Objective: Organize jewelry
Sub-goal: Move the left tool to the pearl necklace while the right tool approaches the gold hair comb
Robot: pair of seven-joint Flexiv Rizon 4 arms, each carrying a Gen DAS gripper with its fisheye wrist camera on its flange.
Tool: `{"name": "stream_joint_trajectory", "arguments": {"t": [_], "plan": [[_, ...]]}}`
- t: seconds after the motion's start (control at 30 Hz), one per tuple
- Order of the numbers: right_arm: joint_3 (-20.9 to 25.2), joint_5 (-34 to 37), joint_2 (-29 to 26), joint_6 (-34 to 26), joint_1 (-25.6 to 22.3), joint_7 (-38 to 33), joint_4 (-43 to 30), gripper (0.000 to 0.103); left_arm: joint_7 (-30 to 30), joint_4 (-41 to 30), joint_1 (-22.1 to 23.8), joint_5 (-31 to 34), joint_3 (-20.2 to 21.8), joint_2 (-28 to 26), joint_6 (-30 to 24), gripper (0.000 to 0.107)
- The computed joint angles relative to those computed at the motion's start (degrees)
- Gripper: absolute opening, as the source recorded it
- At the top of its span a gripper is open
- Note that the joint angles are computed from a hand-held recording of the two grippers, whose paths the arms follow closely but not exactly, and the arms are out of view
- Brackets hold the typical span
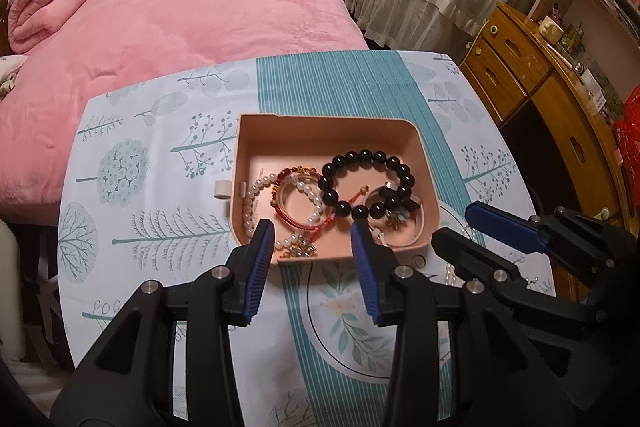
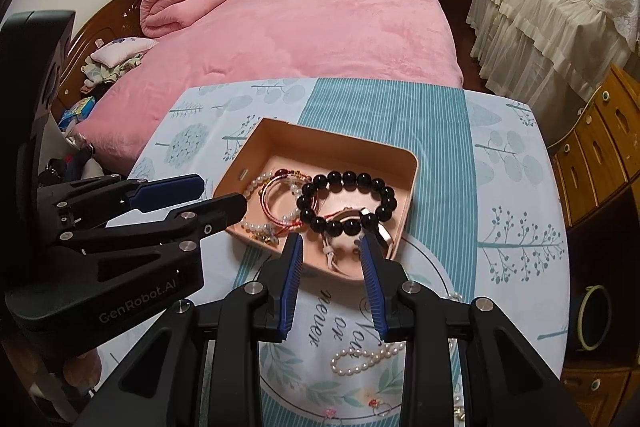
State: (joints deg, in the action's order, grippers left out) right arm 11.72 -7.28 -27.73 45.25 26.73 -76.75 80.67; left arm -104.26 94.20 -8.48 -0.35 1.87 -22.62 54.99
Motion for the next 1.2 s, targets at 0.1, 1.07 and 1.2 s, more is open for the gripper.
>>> {"name": "stream_joint_trajectory", "arguments": {"t": [0.1,1.07,1.2], "plan": [[-0.11,-0.20,1.22,0.43,-0.12,0.42,1.70,0.030,-0.14,0.67,-0.40,0.14,-0.18,0.47,0.05,0.037],[-1.85,-0.55,21.54,-1.38,-9.77,5.14,23.67,0.030,6.08,-0.45,-4.69,-0.87,-3.62,-0.62,-2.61,0.036],[-1.86,0.54,23.58,-2.40,-10.90,6.28,26.54,0.030,8.08,-1.64,-5.18,-1.88,-4.40,-2.40,-4.50,0.036]]}}
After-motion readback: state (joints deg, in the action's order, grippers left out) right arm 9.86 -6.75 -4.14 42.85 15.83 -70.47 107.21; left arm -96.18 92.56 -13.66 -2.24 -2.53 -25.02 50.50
